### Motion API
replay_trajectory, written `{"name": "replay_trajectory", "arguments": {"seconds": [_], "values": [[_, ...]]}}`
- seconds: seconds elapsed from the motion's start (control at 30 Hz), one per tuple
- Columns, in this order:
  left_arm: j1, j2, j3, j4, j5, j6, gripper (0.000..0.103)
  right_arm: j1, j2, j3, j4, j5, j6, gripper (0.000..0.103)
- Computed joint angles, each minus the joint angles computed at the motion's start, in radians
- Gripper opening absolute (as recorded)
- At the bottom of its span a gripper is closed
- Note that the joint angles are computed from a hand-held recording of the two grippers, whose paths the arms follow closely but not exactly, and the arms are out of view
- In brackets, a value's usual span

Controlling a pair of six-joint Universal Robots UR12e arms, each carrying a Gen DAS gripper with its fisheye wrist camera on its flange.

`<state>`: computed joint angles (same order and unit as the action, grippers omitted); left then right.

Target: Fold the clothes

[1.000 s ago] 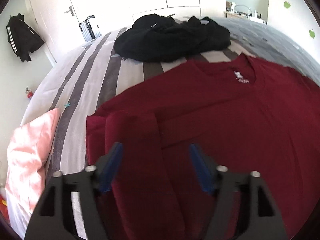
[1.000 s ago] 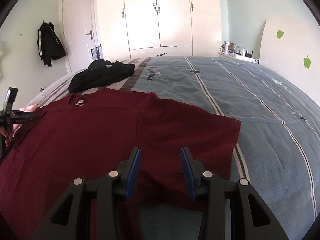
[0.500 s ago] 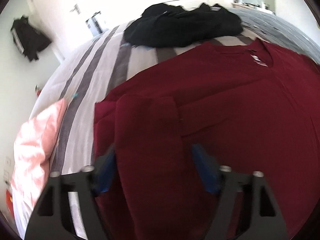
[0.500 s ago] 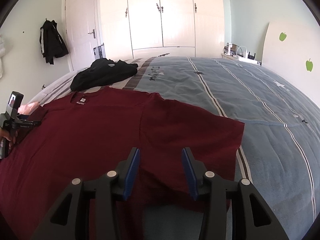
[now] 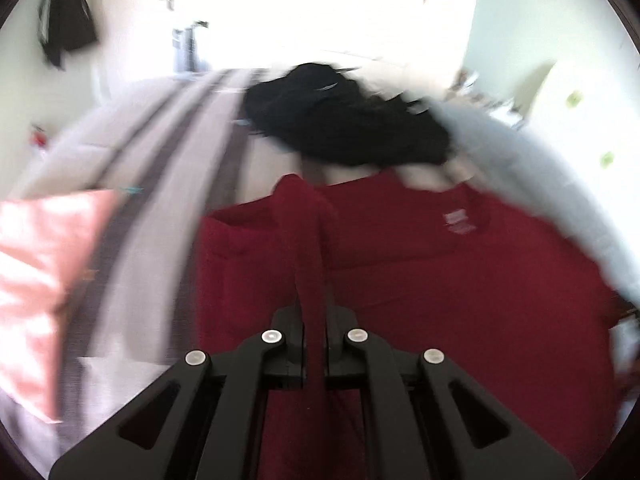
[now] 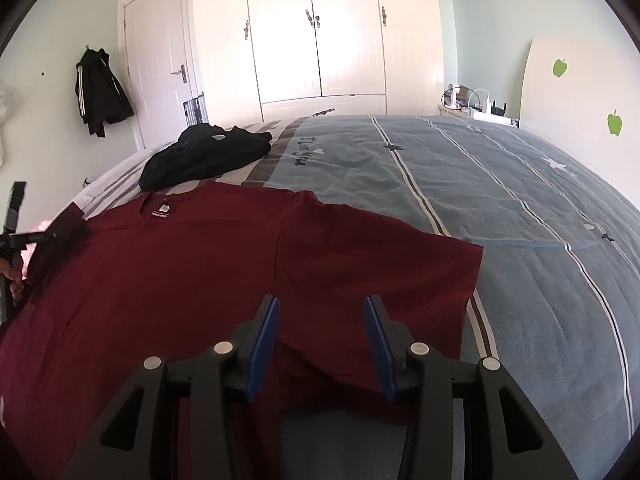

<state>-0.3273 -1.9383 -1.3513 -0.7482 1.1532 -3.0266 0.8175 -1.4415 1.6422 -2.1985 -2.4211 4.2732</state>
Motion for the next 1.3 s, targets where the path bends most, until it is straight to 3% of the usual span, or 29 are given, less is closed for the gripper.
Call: {"name": "replay_trajectory", "arguments": {"seconds": [0.03, 0.1, 0.13, 0.17, 0.23, 0.27, 0.33, 0.4, 0.43, 0.53, 0.67, 0.83, 1.0, 1.07, 1.17, 1.3], "values": [[0.002, -0.005, 0.019, -0.048, -0.031, 0.0, 0.007, 0.0, 0.0, -0.001, -0.001, 0.0, -0.002, 0.04], [-0.007, -0.013, 0.052, -0.121, -0.022, 0.021, 0.025, 0.001, 0.001, -0.005, -0.002, -0.001, -0.004, 0.04], [-0.009, -0.013, 0.055, -0.114, -0.017, 0.025, 0.047, 0.001, 0.002, -0.007, -0.002, -0.002, -0.004, 0.04], [-0.007, -0.006, 0.041, -0.068, -0.017, 0.012, 0.067, 0.002, 0.002, -0.008, -0.004, -0.002, -0.004, 0.04], [0.002, 0.01, 0.004, 0.056, -0.021, -0.048, 0.086, 0.003, 0.002, -0.011, -0.005, -0.002, -0.009, 0.04], [0.0, 0.011, 0.0, 0.081, 0.009, -0.061, 0.088, 0.003, 0.003, -0.013, -0.005, -0.001, -0.012, 0.04], [-0.012, 0.009, 0.004, 0.081, 0.099, -0.043, 0.088, 0.005, 0.005, -0.018, 0.003, -0.005, -0.024, 0.04], [-0.031, 0.001, 0.018, 0.038, 0.21, 0.018, 0.071, 0.005, 0.006, -0.022, 0.009, -0.008, -0.026, 0.04], [-0.039, -0.008, 0.034, -0.012, 0.248, 0.051, 0.056, 0.004, 0.006, -0.02, 0.005, -0.007, -0.022, 0.04], [-0.053, -0.029, 0.06, -0.122, 0.317, 0.115, 0.029, 0.001, 0.005, -0.018, -0.006, 0.002, -0.013, 0.04], [-0.074, -0.031, 0.026, -0.08, 0.408, 0.207, 0.029, 0.001, 0.011, -0.024, 0.003, 0.003, -0.025, 0.04], [-0.061, -0.01, -0.002, -0.049, 0.309, 0.206, 0.028, -0.002, 0.017, -0.027, 0.004, 0.007, -0.025, 0.04], [-0.059, -0.028, 0.007, -0.002, 0.242, 0.133, 0.034, -0.009, 0.019, -0.029, 0.017, 0.004, -0.002, 0.042], [-0.075, -0.044, 0.026, -0.037, 0.292, 0.162, 0.035, -0.015, 0.012, -0.023, 0.03, 0.002, 0.026, 0.042], [-0.09, -0.045, 0.026, -0.013, 0.338, 0.197, 0.035, -0.024, -0.005, -0.006, 0.046, 0.0, 0.064, 0.042], [-0.059, -0.007, -0.022, 0.1, 0.221, 0.094, 0.036, -0.033, -0.028, 0.003, 0.125, -0.02, 0.105, 0.043]]}}
